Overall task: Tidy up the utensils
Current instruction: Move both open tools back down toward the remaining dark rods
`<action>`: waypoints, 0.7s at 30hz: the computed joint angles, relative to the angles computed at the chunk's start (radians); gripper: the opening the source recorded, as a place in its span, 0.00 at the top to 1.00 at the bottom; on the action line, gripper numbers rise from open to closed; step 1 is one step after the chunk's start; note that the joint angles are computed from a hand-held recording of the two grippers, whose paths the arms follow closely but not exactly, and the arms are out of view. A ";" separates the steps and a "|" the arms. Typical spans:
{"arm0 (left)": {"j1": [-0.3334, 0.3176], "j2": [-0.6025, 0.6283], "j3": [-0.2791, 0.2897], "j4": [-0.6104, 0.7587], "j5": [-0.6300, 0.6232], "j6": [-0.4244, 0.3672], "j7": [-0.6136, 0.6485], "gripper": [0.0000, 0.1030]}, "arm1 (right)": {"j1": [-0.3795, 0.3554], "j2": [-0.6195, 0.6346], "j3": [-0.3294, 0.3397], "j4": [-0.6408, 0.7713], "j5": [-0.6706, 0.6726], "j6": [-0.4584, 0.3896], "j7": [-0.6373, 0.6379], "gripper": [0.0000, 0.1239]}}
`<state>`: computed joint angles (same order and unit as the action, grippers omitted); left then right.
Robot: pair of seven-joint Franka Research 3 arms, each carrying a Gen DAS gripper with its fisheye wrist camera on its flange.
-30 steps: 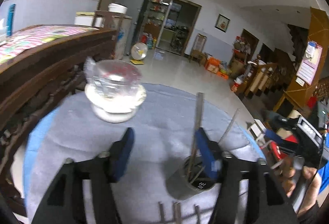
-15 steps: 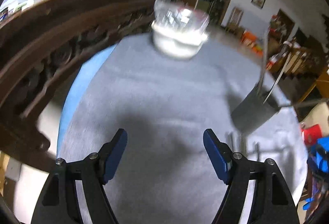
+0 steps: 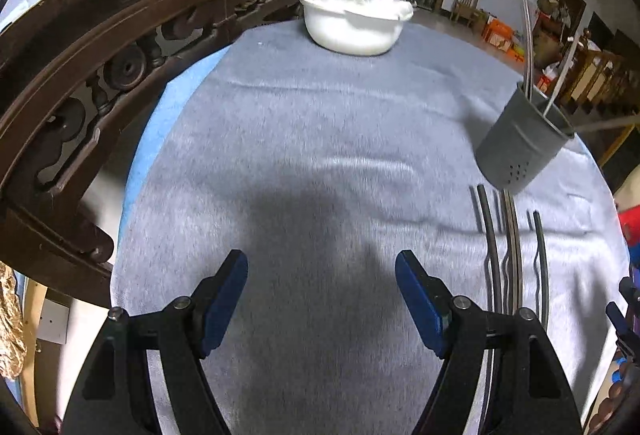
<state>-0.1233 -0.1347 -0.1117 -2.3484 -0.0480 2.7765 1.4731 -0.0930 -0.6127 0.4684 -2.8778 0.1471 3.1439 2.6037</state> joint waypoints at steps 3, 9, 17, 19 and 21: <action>-0.002 0.001 -0.003 -0.006 0.006 -0.007 0.008 0.26 | 0.010 0.003 0.005 -0.003 0.002 -0.006 0.008 0.34; -0.010 -0.008 -0.002 -0.036 -0.003 -0.002 0.022 0.26 | 0.009 -0.027 0.040 -0.021 -0.016 -0.043 0.053 0.34; -0.012 0.008 -0.005 -0.041 -0.003 -0.006 0.025 0.26 | 0.017 -0.004 0.038 -0.004 -0.070 -0.067 0.081 0.34; -0.008 0.016 -0.008 -0.036 0.009 -0.021 0.018 0.26 | 0.017 -0.007 0.038 -0.004 -0.082 -0.074 0.087 0.34; -0.003 0.024 -0.013 -0.036 0.025 -0.026 0.007 0.26 | 0.017 -0.008 0.036 -0.005 -0.092 -0.075 0.090 0.34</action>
